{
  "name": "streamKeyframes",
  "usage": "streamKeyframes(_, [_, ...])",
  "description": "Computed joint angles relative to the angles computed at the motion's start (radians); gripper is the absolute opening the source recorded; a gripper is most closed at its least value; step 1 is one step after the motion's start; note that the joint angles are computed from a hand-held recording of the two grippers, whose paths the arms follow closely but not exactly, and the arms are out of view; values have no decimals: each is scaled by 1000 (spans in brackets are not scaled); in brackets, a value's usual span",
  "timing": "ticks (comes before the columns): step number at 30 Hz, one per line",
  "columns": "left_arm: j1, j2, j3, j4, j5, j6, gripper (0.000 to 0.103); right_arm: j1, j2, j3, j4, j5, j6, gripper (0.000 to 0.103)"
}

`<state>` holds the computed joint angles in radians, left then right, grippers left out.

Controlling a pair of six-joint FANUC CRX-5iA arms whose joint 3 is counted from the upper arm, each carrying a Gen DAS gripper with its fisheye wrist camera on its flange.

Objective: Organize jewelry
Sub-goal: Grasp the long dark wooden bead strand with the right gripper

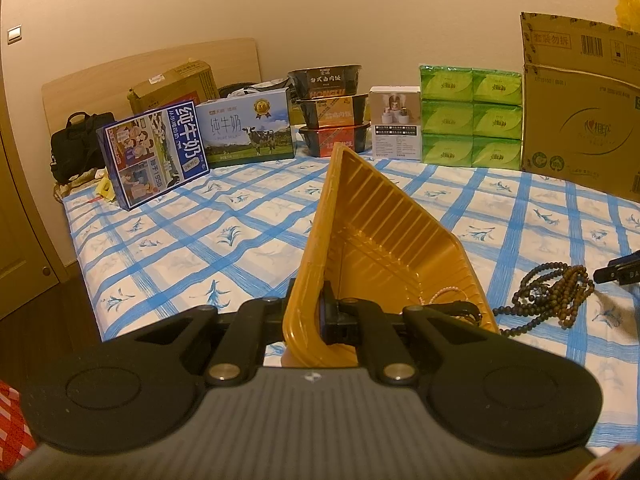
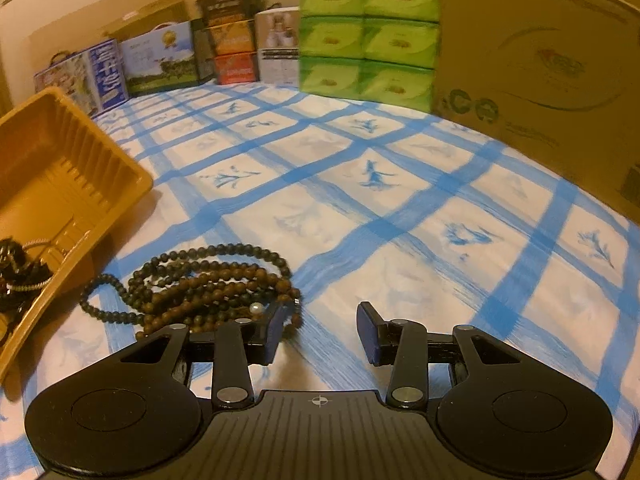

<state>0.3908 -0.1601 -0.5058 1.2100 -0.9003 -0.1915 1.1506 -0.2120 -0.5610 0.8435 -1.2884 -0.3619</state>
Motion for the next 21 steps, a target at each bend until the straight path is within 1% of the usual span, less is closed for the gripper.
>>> streamKeyframes(7, [-1, 0, 0, 1, 1, -1, 6, -53, 22, -3, 28, 93, 85, 41])
streamKeyframes(9, [-2, -1, 0, -1, 2, 2, 6, -65, 31, -3, 30, 113, 117, 40])
streamKeyframes(10, [-1, -1, 0, -1, 1, 1, 6, -70, 31, -7, 36, 124, 121, 35])
streamKeyframes(11, [-2, -1, 0, -1, 2, 1, 6, -74, 29, -10, 39, 137, 124, 25])
streamKeyframes(12, [-2, 0, 1, -1, 2, 0, 6, -75, 29, -11, 41, 140, 122, 19])
streamKeyframes(13, [-1, 1, 1, 0, 1, -1, 6, -73, 31, -8, 43, 135, 121, 9])
streamKeyframes(14, [-1, 1, 1, 0, 1, -1, 6, -72, 34, -6, 43, 129, 126, 6])
streamKeyframes(17, [-1, 2, 1, 0, 0, -3, 7, -58, 35, 6, 43, 105, 131, 6])
streamKeyframes(19, [-1, 2, 1, 0, 1, -3, 7, -39, 34, 16, 58, 70, 137, 6])
streamKeyframes(21, [0, 2, 1, 1, 1, -5, 7, -11, 39, 35, 80, 15, 155, 6])
